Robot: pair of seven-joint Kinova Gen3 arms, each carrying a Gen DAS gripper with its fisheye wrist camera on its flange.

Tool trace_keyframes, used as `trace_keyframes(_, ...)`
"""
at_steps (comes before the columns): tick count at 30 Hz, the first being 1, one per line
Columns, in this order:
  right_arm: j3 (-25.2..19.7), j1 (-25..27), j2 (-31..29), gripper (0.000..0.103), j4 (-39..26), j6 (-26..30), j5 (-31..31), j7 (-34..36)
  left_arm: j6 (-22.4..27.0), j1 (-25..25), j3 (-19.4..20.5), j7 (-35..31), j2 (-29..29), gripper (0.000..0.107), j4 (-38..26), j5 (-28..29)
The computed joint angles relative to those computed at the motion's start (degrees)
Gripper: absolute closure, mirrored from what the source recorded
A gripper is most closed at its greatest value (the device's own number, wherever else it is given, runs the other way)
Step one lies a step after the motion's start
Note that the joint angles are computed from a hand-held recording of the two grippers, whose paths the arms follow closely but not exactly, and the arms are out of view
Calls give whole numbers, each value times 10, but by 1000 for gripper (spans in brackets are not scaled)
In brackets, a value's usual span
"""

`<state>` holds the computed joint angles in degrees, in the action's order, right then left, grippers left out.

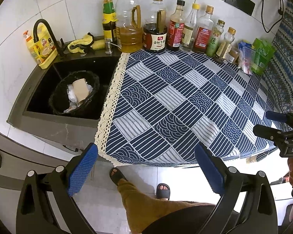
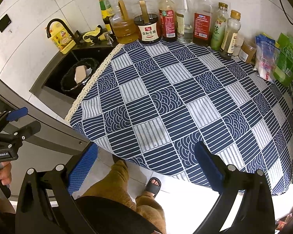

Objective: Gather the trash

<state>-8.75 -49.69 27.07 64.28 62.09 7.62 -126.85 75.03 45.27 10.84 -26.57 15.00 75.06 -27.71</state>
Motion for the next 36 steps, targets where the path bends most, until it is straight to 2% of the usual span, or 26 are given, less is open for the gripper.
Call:
trace_keyframes(7,0,-6,1,5,-5,4,4,-3,-15,-12,2,5,-13,11,23,13)
trace_keyframes(16,1,-10,8,5,-22,14,3,8,-8,-11,5,11,-12,11,20,10)
trace_keyframes(36,1,-11,-7,5,-3,1,15,-5,-21,-14,6,19,-13,11,26,17)
